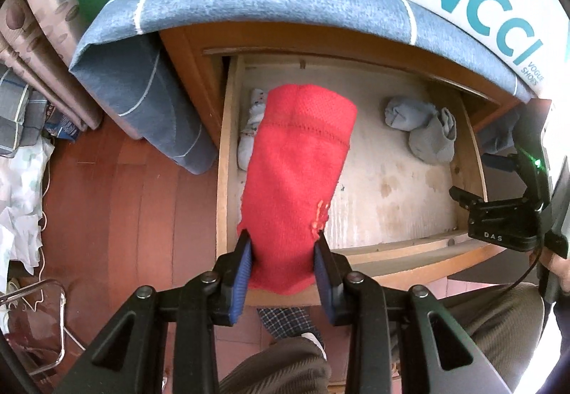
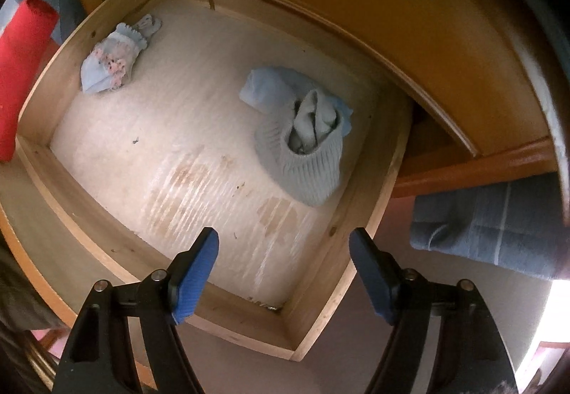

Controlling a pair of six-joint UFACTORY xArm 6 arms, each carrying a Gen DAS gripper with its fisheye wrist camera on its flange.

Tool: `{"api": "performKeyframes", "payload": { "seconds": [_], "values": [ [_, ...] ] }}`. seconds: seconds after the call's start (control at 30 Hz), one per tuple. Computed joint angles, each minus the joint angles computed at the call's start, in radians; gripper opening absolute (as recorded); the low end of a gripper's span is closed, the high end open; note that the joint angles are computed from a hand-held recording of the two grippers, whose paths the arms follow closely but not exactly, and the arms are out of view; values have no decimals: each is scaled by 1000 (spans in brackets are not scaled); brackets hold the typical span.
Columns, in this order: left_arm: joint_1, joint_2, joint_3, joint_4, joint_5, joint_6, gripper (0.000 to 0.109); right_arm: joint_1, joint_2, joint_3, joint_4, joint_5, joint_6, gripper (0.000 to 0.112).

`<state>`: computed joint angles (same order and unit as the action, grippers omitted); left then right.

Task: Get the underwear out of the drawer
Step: 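Lift the red rolled garment out of the drawer with the left tool, then reach the open right tool into the drawer toward the grey socks while the left tool holds the red roll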

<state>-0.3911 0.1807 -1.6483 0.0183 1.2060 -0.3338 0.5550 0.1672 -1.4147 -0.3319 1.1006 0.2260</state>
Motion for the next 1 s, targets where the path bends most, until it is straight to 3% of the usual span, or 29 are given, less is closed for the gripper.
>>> {"api": "performKeyframes", "payload": {
  "seconds": [0.33, 1.0],
  "values": [
    [7, -20, 32, -27, -42, 12, 33, -9, -46, 83, -24, -92, 10, 72],
    [28, -56, 77, -64, -97, -21, 32, -37, -78, 183, -37, -328, -37, 56]
  ]
}}
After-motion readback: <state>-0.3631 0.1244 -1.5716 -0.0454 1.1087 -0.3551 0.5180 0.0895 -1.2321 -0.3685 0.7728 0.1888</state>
